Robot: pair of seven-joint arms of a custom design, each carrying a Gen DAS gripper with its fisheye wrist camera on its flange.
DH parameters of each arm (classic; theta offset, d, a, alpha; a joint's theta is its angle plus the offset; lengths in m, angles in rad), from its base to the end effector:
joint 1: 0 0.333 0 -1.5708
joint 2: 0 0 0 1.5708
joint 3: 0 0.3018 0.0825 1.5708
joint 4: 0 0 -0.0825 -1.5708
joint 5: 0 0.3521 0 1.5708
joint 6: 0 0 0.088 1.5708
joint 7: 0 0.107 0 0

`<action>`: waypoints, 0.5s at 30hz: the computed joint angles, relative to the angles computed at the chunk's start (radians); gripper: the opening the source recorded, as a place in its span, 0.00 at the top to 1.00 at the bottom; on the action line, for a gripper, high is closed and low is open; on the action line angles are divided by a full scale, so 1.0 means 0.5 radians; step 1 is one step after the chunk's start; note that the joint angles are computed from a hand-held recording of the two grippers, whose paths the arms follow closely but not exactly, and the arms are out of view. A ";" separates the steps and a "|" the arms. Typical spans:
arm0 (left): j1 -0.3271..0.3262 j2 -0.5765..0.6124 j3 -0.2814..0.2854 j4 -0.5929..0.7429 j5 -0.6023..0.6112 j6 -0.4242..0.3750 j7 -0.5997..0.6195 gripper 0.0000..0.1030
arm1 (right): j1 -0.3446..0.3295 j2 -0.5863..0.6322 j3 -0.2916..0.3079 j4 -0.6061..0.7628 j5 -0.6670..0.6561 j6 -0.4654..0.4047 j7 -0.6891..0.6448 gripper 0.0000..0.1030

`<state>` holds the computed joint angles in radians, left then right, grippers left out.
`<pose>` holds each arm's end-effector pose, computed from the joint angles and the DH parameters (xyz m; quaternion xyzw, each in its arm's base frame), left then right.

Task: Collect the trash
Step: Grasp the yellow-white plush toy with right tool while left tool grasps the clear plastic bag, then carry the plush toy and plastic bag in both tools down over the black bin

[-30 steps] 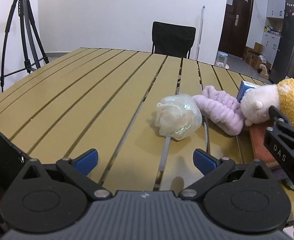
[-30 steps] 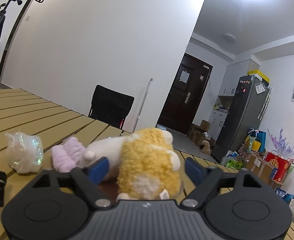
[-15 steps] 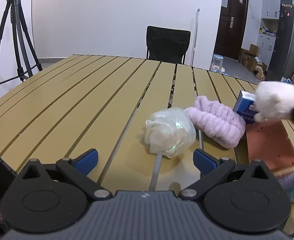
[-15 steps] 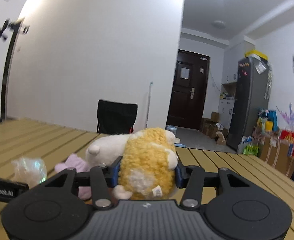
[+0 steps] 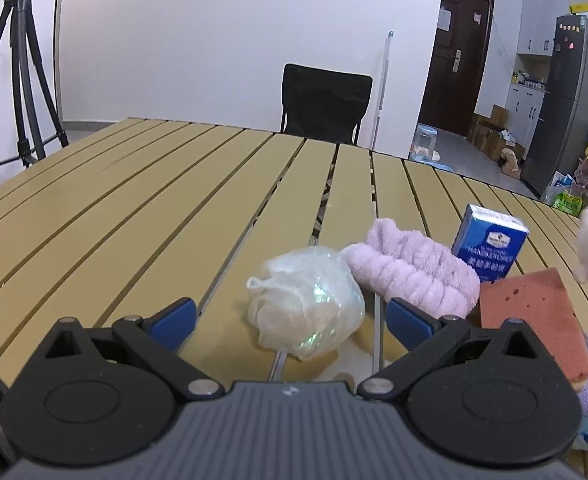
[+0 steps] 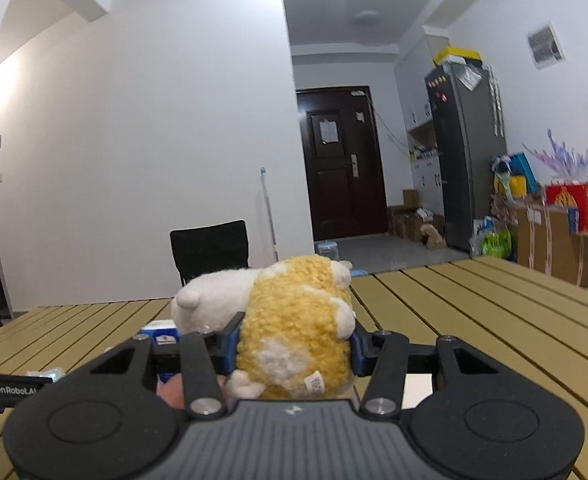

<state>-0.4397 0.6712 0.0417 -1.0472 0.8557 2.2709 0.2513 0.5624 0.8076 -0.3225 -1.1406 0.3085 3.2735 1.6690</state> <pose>0.6898 -0.2818 0.5123 -0.7674 0.4458 -0.2757 0.3692 0.7071 0.2562 0.5063 -0.5722 0.5259 -0.3471 0.5249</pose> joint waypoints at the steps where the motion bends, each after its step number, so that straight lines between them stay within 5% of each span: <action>1: 0.005 0.018 -0.001 0.025 -0.003 0.001 0.017 0.00 | -0.008 0.000 -0.001 -0.011 0.012 0.012 0.010 0.53; 5: 0.027 0.098 0.000 0.129 -0.050 0.015 0.088 0.05 | -0.036 0.021 -0.002 0.007 0.046 0.004 0.022 0.53; 12: 0.080 0.055 -0.023 0.032 -0.178 0.134 0.158 0.55 | -0.067 0.063 -0.015 0.055 0.019 -0.031 0.107 0.53; 15: 0.075 0.013 -0.008 -0.040 -0.157 0.187 0.117 0.59 | -0.067 0.078 -0.022 0.073 0.008 -0.018 0.133 0.53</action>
<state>-0.4023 0.6776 0.0379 -1.0673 0.7774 2.3644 0.3099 0.5289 0.8464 -0.3332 -1.1040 0.3124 3.2644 1.7353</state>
